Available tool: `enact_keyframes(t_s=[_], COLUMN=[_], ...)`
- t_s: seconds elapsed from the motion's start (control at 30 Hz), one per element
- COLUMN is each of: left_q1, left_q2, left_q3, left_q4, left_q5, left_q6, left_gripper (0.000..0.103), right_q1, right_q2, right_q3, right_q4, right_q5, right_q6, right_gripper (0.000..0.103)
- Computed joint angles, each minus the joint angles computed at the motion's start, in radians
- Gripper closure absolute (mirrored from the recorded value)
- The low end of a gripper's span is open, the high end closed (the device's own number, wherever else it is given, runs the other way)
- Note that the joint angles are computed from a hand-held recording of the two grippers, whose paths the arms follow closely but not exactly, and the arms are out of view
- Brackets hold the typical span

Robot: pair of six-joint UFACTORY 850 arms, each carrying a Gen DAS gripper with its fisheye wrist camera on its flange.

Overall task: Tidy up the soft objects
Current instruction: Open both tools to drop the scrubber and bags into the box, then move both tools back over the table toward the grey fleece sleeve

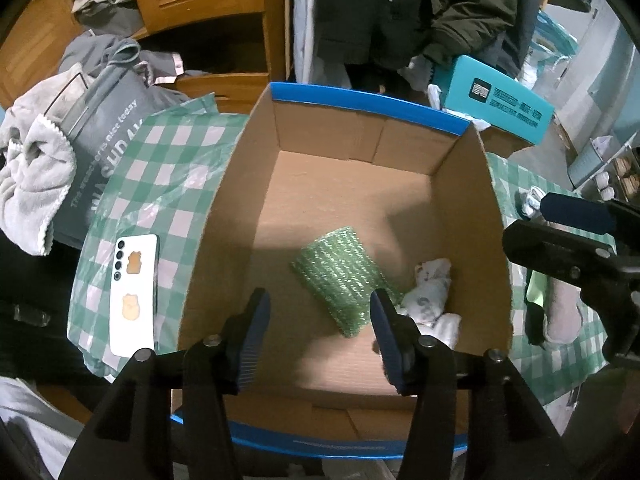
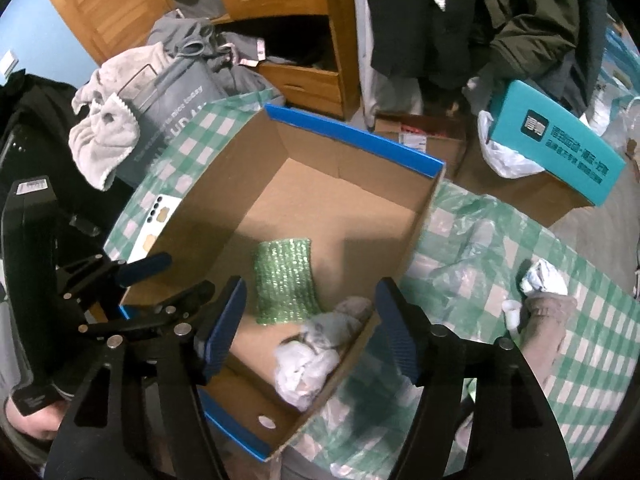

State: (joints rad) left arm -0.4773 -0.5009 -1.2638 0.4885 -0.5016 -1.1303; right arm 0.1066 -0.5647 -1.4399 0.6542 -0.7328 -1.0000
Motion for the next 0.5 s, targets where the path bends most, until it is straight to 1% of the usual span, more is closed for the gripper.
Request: enact_keyframes(t_s=[0.07,0.2,0.27,0.5], left_q1=[-0.006,-0.019,-0.024,-0.042], left_q2=[-0.005,-0.022,-0.029,-0.07], left_q3=[-0.01,-0.039,-0.05,-0.109], left_q4=[-0.008,-0.018,-0.031,-0.081], left_q5=[0.0,-0.017,-0.02,-0.048], left_q6=[0.012,0.033,0.046,0.109], left_gripper=[0.046,0.043,0.04,0.038], right_q1=[-0.008,-0.025,-0.037,-0.078], right_q2=[0.003,0.002,0.001,-0.003], right_q3=[0.003,0.004,0.004,0.003], right_q4=[-0.005,-0.015,-0.016,-0.022], right_q5=[0.007,0.012,0.014,0.021], right_q6=[0.001,0.009,0.011,0.017], right_gripper=[0.032,0.031,0.031,0.029])
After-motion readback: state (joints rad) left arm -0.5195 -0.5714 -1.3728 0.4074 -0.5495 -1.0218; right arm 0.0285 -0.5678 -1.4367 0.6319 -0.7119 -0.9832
